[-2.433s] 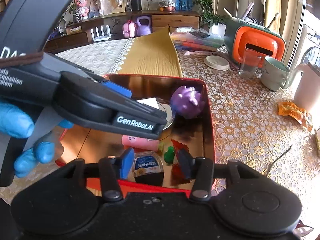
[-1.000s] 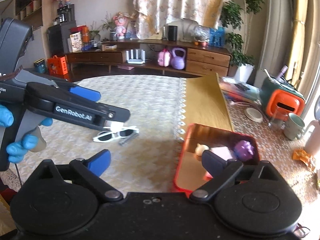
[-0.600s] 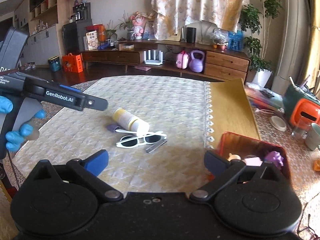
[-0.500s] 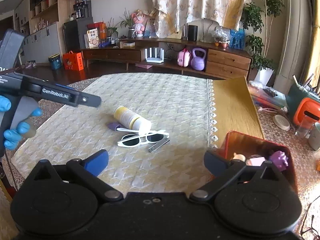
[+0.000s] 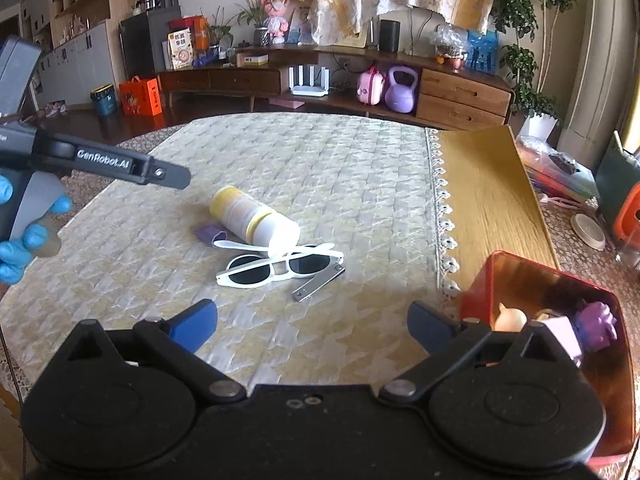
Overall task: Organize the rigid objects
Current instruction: 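Grasp the purple eraser with the left gripper while the right grasps the silver nail clipper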
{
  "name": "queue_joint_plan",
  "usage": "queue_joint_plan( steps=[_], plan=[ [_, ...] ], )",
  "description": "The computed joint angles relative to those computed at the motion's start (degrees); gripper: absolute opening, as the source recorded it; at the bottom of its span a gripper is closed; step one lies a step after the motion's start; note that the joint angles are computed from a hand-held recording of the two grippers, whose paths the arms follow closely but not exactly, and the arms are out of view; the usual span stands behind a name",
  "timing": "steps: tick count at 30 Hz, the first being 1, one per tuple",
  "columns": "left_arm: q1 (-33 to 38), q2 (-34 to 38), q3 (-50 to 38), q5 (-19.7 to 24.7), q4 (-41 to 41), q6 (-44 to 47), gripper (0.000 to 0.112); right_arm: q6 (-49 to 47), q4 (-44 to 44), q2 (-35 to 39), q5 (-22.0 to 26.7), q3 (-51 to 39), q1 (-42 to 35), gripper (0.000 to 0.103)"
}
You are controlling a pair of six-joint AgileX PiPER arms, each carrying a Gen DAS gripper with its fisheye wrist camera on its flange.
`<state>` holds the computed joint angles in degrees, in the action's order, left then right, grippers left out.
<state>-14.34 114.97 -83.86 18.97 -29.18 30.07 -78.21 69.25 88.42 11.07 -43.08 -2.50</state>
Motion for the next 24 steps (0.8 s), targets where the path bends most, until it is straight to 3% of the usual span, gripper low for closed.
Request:
queue_joint_plan(
  steps=[3,9,15,19,24],
  plan=[
    [0.07,3.19,-4.08,1.14,-1.53,5.13,0.094,-0.2,-0.12,2.81,0.15,-2.07,0.0,0.1],
    [0.99,9.69,-12.37,7.04,0.53,2.41,0.094,3.63,-2.92,7.89,0.84,-6.41,-0.27,0.098],
    [0.34,9.43,-5.45,0.28,0.95,3.6,0.094,4.73,-2.9,13.01,0.47,-10.59,-0.26,0.089],
    [-0.49,9.71,-2.3,-4.36,-0.84,4.1,0.094,10.27,-7.35,16.98,-0.49,-13.89,0.51,0.082],
    [-1.77,10.97,-1.48,-7.97,4.69,-1.59,0.094,14.41,-10.2,20.29,-2.02,-16.19,2.17,0.076]
  ],
)
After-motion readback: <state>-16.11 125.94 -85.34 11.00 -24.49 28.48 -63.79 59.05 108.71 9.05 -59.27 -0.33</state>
